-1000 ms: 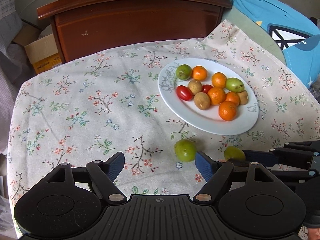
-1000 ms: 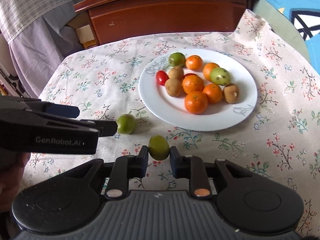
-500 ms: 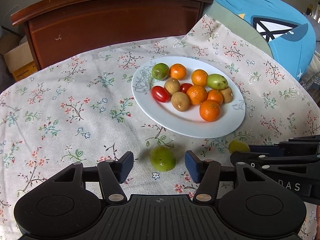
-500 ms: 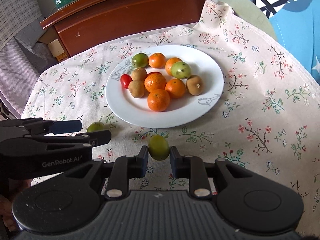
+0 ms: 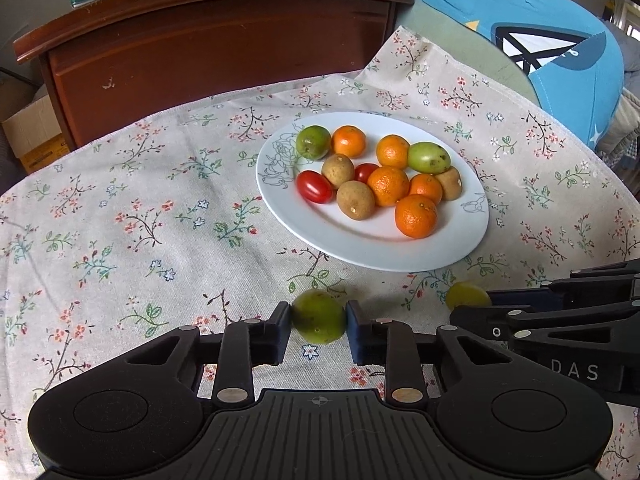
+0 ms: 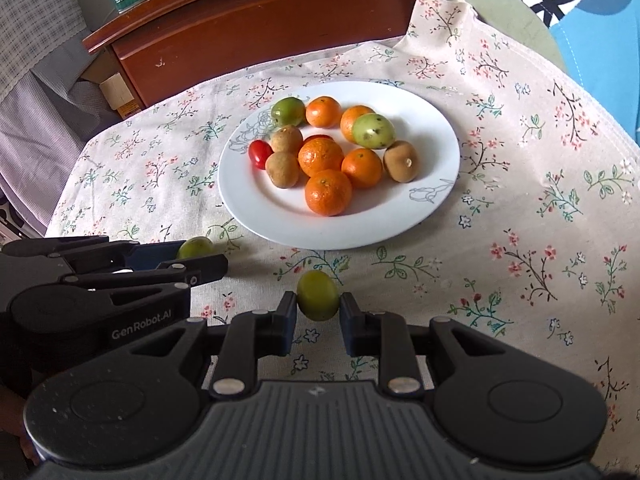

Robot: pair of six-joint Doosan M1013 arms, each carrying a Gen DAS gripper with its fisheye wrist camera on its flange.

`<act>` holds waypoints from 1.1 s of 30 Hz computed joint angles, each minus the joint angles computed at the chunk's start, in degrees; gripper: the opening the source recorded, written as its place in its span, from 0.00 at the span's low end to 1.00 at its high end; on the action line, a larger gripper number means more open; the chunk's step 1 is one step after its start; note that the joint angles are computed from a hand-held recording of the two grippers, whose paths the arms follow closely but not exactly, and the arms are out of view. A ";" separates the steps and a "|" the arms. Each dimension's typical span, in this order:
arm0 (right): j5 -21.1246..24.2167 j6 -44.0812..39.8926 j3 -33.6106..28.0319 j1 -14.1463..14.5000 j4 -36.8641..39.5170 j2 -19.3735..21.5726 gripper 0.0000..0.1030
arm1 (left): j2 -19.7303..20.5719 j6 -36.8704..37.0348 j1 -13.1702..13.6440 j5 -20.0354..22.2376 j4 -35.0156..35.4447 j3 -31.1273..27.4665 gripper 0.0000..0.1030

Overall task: Organize fruits
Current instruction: 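Lift both held limes off the cloth, then carry both limes over the white plate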

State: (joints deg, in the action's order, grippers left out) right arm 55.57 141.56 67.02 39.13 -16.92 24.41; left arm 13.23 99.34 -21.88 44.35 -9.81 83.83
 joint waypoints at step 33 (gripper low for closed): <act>-9.30 -0.66 -0.27 -3.28 -10.03 -2.42 0.23 | 1.10 7.66 0.81 -6.35 -6.03 -5.29 0.26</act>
State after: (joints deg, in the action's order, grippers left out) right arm 46.28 140.90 66.75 35.85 -26.96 21.99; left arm 14.33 107.00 -21.07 37.99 -15.84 78.54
